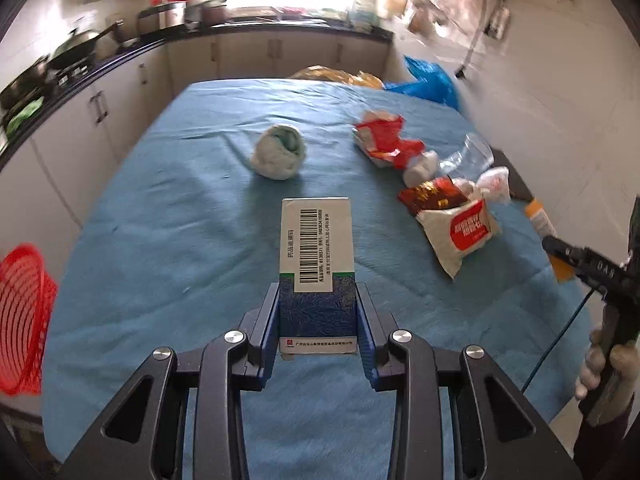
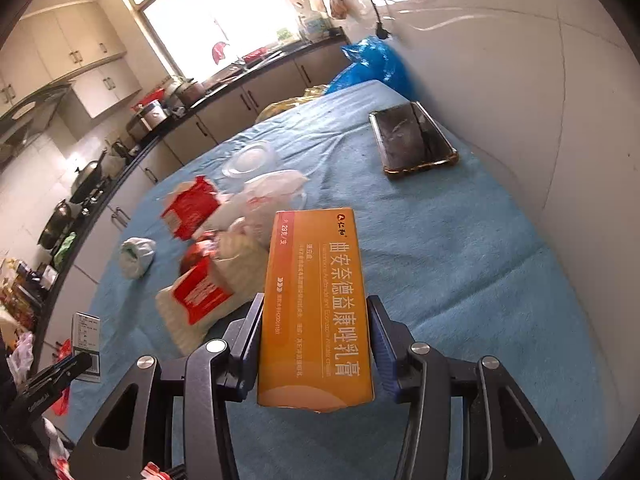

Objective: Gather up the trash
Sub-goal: 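Carry both boxes to the red basket and open both grippers over it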

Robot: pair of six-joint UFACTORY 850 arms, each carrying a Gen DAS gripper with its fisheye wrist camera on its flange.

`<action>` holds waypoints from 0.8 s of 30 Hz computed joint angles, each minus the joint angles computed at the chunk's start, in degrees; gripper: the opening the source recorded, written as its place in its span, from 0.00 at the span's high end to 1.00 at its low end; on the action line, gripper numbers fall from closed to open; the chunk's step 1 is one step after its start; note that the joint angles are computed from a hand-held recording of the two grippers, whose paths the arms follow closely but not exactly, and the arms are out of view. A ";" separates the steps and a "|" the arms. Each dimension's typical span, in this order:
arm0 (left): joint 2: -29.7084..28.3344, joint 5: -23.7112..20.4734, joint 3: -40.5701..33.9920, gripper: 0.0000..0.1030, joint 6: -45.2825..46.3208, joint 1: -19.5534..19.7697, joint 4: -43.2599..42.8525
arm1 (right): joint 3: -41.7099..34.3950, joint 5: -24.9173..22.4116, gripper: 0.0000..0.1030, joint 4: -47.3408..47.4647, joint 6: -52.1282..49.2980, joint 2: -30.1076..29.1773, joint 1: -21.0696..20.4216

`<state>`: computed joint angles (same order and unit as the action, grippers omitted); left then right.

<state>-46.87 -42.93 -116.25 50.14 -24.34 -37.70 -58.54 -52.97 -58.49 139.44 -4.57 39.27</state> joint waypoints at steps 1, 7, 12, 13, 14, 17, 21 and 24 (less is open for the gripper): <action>0.72 0.32 1.01 0.68 -0.28 0.62 -0.89 | -0.62 -0.05 0.50 -0.53 -0.03 -0.38 0.44; 4.35 5.56 6.07 0.68 -2.04 3.19 -2.48 | -4.23 2.46 0.50 -4.10 -1.15 -3.41 1.25; 5.98 9.47 8.11 0.68 -2.87 5.46 -3.00 | -8.07 6.51 0.50 -5.67 -3.70 -6.83 0.95; 6.09 9.86 8.19 0.68 -2.93 5.89 -3.30 | -8.70 7.03 0.50 -5.87 -4.04 -7.34 0.93; 6.25 10.43 8.31 0.68 -3.01 6.37 -3.60 | -9.52 7.57 0.50 -6.06 -4.63 -7.99 0.93; 6.49 12.12 8.38 0.68 -3.39 7.65 -4.02 | -13.02 8.30 0.50 -5.56 -7.84 -10.51 0.86; 5.80 13.75 7.11 0.68 -5.78 9.57 -3.11 | -17.59 10.40 0.50 -4.85 -12.12 -13.69 0.32; 5.44 14.76 6.39 0.68 -8.18 10.96 -1.82 | -21.25 12.25 0.50 -4.11 -15.38 -16.24 -0.10</action>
<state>-41.43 -28.18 -109.87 41.96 -13.38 -39.52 -79.79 -40.73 -62.61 124.06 -20.81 39.17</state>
